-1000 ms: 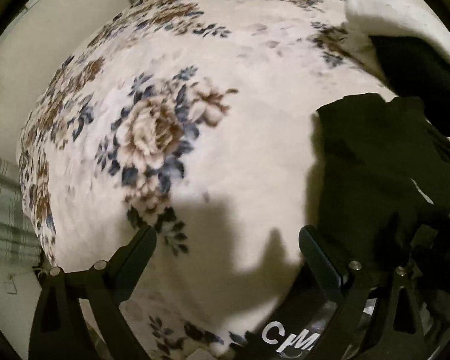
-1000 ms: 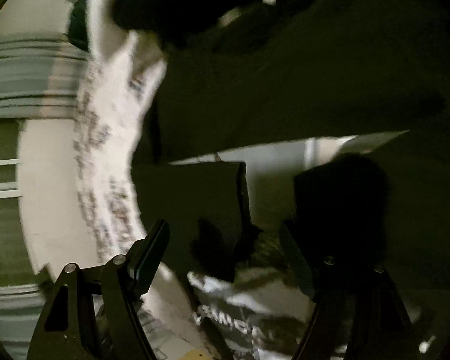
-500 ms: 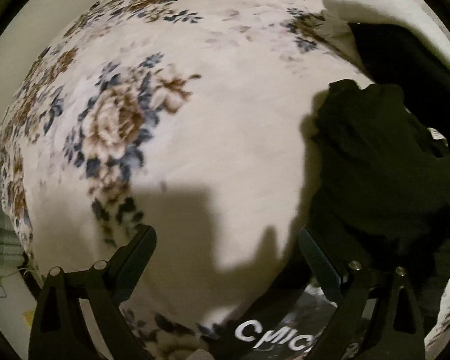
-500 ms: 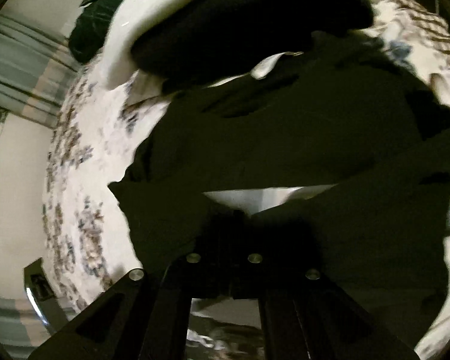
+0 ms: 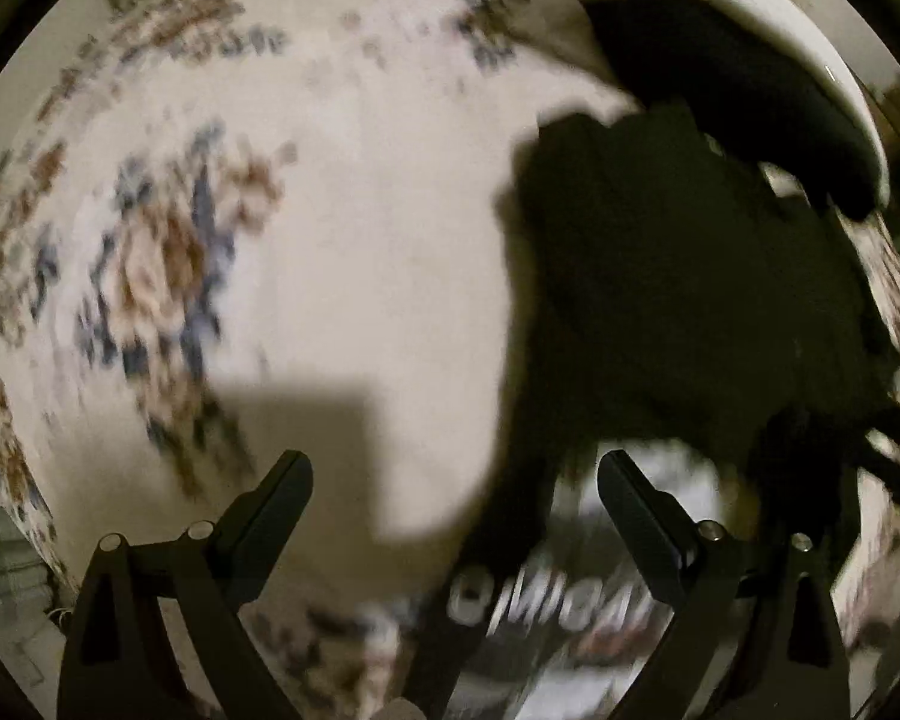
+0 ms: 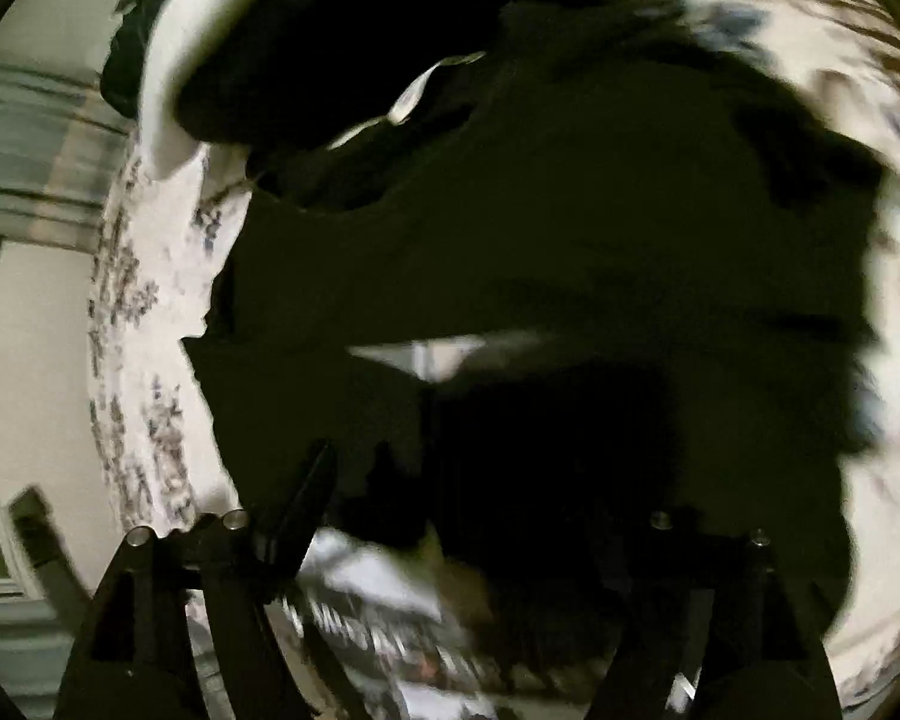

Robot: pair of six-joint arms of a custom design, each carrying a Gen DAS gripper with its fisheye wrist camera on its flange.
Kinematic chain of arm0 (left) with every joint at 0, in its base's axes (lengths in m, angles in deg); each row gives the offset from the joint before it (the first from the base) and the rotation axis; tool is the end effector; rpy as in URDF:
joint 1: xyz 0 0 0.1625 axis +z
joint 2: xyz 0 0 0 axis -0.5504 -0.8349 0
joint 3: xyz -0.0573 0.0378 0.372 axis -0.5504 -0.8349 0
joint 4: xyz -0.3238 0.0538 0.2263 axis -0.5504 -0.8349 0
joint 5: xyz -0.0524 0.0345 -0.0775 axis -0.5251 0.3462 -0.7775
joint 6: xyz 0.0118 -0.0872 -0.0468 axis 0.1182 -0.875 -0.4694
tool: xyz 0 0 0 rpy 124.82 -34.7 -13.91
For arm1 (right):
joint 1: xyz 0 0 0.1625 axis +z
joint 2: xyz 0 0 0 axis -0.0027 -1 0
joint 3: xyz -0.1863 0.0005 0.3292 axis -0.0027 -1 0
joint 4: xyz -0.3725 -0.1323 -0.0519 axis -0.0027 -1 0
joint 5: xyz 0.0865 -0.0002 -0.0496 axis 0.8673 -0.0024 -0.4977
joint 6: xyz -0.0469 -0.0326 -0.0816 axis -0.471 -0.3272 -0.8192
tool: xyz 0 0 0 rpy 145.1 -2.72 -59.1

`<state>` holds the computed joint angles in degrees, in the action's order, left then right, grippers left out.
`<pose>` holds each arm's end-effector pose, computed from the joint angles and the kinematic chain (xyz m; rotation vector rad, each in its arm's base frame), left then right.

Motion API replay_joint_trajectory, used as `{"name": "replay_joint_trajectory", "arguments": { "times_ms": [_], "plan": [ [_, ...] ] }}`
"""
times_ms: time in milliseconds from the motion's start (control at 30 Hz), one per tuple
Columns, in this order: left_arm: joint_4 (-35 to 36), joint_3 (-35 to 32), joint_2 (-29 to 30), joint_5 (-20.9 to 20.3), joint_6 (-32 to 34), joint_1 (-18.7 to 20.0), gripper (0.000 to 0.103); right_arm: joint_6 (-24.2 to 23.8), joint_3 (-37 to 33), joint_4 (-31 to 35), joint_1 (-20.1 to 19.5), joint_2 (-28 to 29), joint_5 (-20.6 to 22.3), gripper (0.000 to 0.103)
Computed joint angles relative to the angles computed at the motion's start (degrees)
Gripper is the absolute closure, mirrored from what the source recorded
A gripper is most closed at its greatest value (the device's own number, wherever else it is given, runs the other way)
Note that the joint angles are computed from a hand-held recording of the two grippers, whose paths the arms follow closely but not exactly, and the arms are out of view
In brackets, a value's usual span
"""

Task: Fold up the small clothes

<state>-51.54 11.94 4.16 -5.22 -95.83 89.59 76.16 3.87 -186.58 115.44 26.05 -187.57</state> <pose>-0.1298 -0.5400 0.5588 0.2483 2.4477 -0.1229 0.3865 -0.6112 0.0687 -0.6613 -2.7156 0.5358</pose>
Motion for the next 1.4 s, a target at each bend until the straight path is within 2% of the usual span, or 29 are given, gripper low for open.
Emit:
{"name": "replay_joint_trajectory", "arguments": {
  "times_ms": [67,133,233,367,467,533,600,633,700,733,767,800,833,867,933,1000,1133,1267,1400],
  "plan": [
    [3.01,1.06,-2.17,-3.6,0.4,0.68,0.006,3.34,7.03,0.32,1.22,-4.93,-0.77,0.024],
    [6.6,3.58,-5.4,-7.6,0.33,1.32,0.006,8.65,14.01,3.73,2.78,-10.22,-1.26,0.024],
    [9.41,8.62,-10.39,-10.55,-0.47,1.14,0.006,16.0,25.12,5.21,4.51,-17.03,0.71,0.024],
    [11.18,15.94,-17.21,-11.16,-3.58,-0.42,0.006,22.16,39.81,-3.3,5.26,-23.64,4.2,0.024],
    [10.64,21.05,-21.75,-12.11,-6.72,-0.82,0.006,21.39,49.43,-13.99,4.69,-26.32,6.81,0.024],
    [10.32,23.77,-23.91,-13.0,-7.44,-1.06,0.006,19.7,52.91,-16.81,4.57,-26.98,7.64,0.024],
    [10.09,27.15,-26.17,-14.1,-7.61,-1.59,0.006,17.44,54.95,-21.22,4.42,-26.06,8.53,0.024],
    [9.32,28.88,-27.31,-15.08,-7.09,-1.79,0.011,15.92,55.73,-23.98,4.18,-25.08,9.03,0.024],
    [8.96,31.17,-28.97,-13.98,-6.9,-3.85,0.018,13.54,56.55,-27.21,4.06,-23.89,9.66,0.025],
    [8.53,31.96,-29.75,-13.47,-6.58,-4.84,0.036,12.63,55.99,-28.23,4.52,-22.4,9.56,0.026],
    [9.0,32.74,-30.39,-12.63,-6.95,-6.21,0.059,11.99,55.44,-29.23,4.86,-21.31,9.6,0.037],
    [9.39,33.05,-30.84,-12.17,-6.93,-7.27,0.071,11.88,54.9,-29.0,5.17,-20.31,10.03,0.06],
    [8.46,33.17,-31.55,-13.01,-6.4,-7.87,0.092,12.35,53.6,-27.85,5.59,-19.09,10.28,0.075],
    [9.14,33.25,-31.91,-12.69,-7.38,-9.3,0.095,12.93,53.46,-28.33,6.04,-18.54,10.51,0.097],
    [10.07,32.37,-32.03,-13.5,-8.87,-10.78,0.098,14.0,53.86,-30.99,6.89,-18.46,11.82,0.097],
    [10.31,27.92,-30.04,-16.42,-11.53,-10.12,0.098,15.43,53.83,-32.24,7.86,-19.18,12.61,0.097],
    [9.41,17.19,-25.08,-20.87,-15.95,-8.65,0.098,17.09,54.54,-33.58,8.92,-24.53,13.44,0.097],
    [2.97,8.28,-17.08,-22.55,-15.65,-4.43,0.098,15.02,52.9,-33.06,7.74,-29.5,12.95,0.097],
    [-4.67,6.78,-11.83,-21.33,-12.15,-0.84,0.097,10.48,48.3,-31.74,4.41,-29.62,10.3,0.097]
  ]
}}
